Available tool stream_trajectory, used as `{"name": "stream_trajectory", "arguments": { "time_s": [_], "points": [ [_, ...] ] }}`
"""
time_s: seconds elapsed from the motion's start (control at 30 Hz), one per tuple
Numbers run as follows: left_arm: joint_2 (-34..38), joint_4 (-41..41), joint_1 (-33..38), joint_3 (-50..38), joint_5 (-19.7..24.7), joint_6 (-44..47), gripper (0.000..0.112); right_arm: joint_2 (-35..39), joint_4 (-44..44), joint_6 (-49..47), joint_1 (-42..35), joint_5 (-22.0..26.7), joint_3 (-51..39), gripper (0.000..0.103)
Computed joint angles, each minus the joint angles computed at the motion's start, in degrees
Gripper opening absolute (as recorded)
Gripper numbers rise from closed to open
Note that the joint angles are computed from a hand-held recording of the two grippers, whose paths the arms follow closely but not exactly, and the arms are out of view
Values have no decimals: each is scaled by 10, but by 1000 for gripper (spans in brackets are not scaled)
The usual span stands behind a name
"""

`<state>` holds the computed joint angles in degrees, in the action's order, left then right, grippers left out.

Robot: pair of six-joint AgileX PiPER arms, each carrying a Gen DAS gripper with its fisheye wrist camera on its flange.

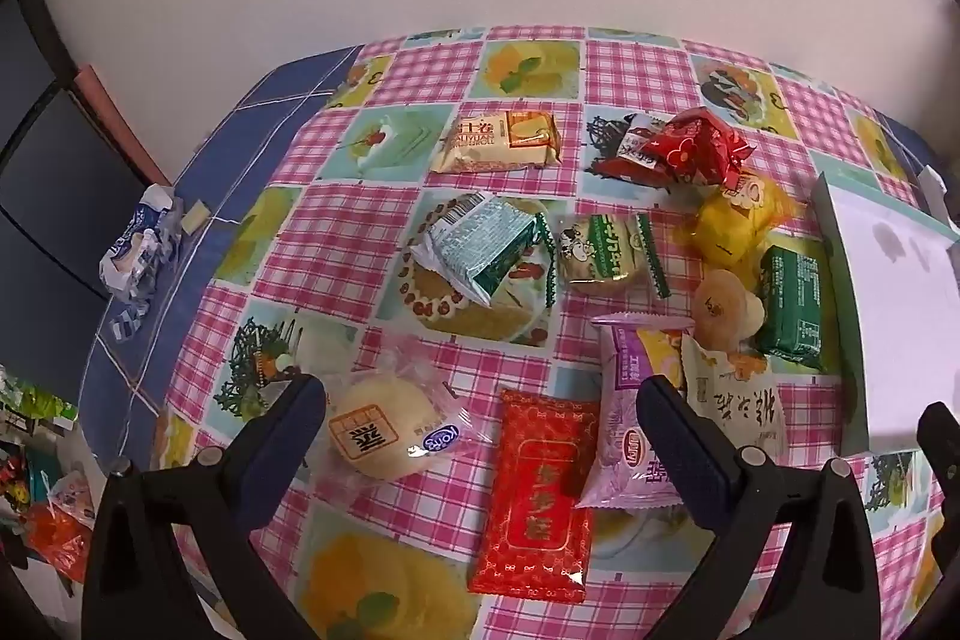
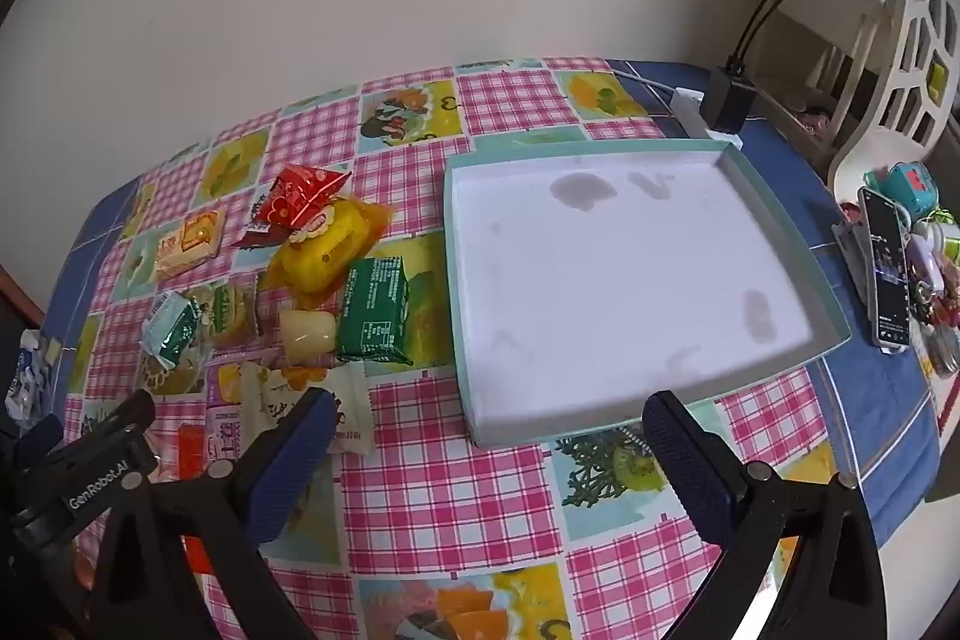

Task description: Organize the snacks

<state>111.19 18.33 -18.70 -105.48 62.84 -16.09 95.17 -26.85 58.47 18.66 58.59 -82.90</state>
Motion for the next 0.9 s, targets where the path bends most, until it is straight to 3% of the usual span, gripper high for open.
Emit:
{"name": "stream_trajectory", "arguments": {
  "time_s": [0.5,0.9],
  "points": [
    [-4,-74,20,1,-3,30,103,15,7,-14,-6,7,-14,103],
    [5,-64,16,-14,12,25,103,14,9,-18,-5,10,-17,103]
  ]
}}
